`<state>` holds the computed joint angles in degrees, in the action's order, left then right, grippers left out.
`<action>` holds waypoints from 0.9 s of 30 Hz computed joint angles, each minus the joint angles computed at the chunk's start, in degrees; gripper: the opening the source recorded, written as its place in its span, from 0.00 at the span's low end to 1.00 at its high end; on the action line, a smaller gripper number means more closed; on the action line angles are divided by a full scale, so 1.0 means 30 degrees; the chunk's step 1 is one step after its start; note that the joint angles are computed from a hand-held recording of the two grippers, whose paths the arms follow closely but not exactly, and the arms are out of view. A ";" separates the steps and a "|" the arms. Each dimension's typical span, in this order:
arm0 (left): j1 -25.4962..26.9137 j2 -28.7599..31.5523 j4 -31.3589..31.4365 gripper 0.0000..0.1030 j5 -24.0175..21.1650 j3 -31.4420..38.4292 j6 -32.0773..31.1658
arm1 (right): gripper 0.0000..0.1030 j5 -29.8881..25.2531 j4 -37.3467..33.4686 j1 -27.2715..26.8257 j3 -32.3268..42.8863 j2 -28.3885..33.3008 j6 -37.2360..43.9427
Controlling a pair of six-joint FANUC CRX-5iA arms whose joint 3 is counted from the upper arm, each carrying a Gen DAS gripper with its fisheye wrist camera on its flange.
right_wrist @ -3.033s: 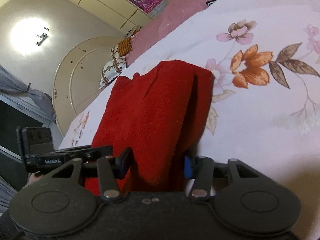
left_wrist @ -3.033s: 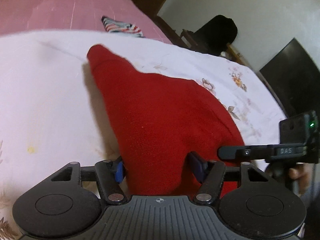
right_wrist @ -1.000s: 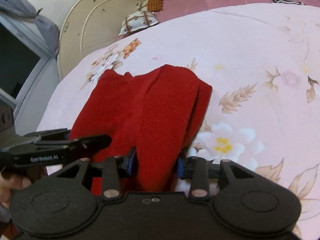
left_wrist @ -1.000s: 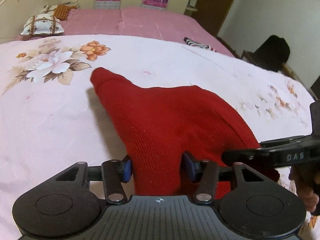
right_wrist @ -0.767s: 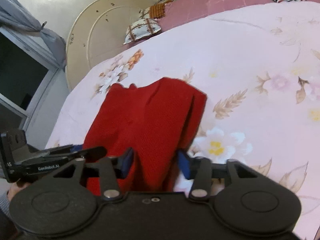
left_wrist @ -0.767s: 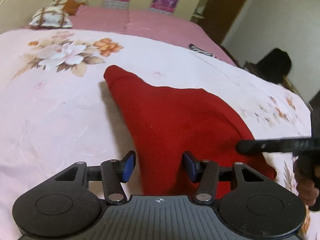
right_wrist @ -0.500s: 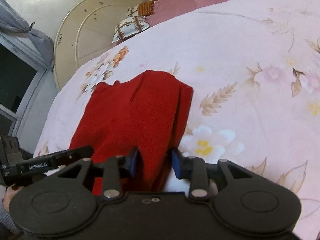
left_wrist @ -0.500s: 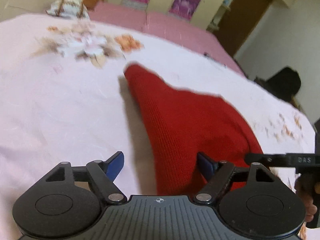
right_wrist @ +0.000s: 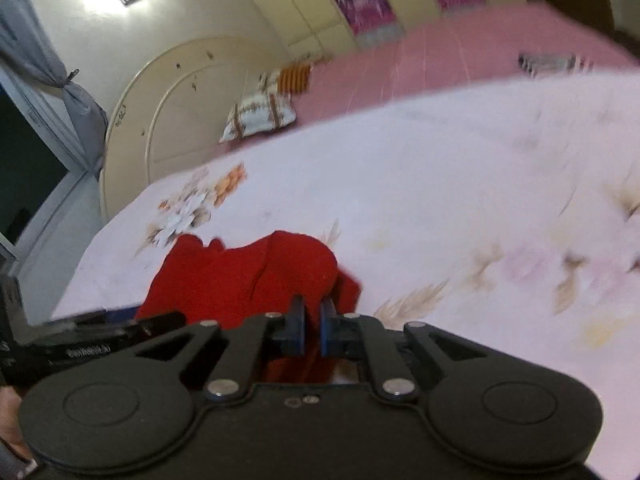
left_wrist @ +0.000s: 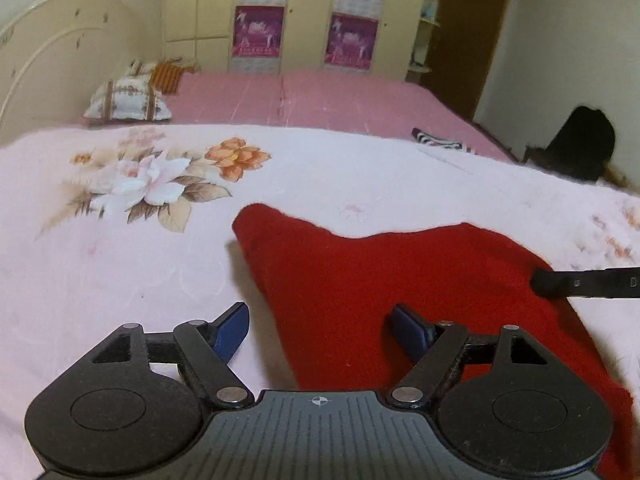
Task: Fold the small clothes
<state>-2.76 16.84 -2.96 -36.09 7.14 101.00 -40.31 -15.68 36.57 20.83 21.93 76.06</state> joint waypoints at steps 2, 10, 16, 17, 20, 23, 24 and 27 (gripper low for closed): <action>-0.0058 0.0615 -0.0126 0.76 -0.1036 0.0780 0.0040 | 0.08 -0.1396 0.0874 0.0109 0.0799 0.0741 -0.0350; 0.0689 -0.4725 0.3507 0.76 0.2150 -0.5616 -0.1641 | 0.23 -0.1988 -0.2656 -0.0779 -0.0770 -0.2077 0.1777; 0.0772 -0.6310 0.4802 0.76 0.3282 -0.8687 -0.0679 | 0.30 -0.0129 0.1351 0.2202 -0.4887 -0.5101 0.3004; 0.0748 -0.6191 0.4470 0.76 0.3122 -0.8540 0.0034 | 0.24 -0.0531 0.2424 0.2621 -0.4857 -0.4830 0.2434; 0.0232 -0.6193 0.1881 0.76 0.2018 -0.7511 0.2112 | 0.17 -0.2000 0.6488 0.3399 -0.4743 -0.3690 -0.1488; 0.0002 -0.7365 0.1578 0.76 0.1793 -0.8002 0.2244 | 0.08 -0.1708 0.8809 0.3670 -0.6056 -0.4605 -0.4788; -0.0065 -0.7651 0.1581 0.76 0.1558 -0.8201 0.2033 | 0.18 -0.1166 0.8268 0.3608 -0.6555 -0.5293 -0.4771; -0.0475 -0.8233 0.0699 0.76 0.0972 -0.8614 0.2602 | 0.27 -0.1387 0.5516 0.3638 -0.6415 -0.6158 -0.3164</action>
<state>-4.18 -7.86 -0.87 -33.18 -18.70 108.81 -44.48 0.87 47.48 1.59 3.46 66.57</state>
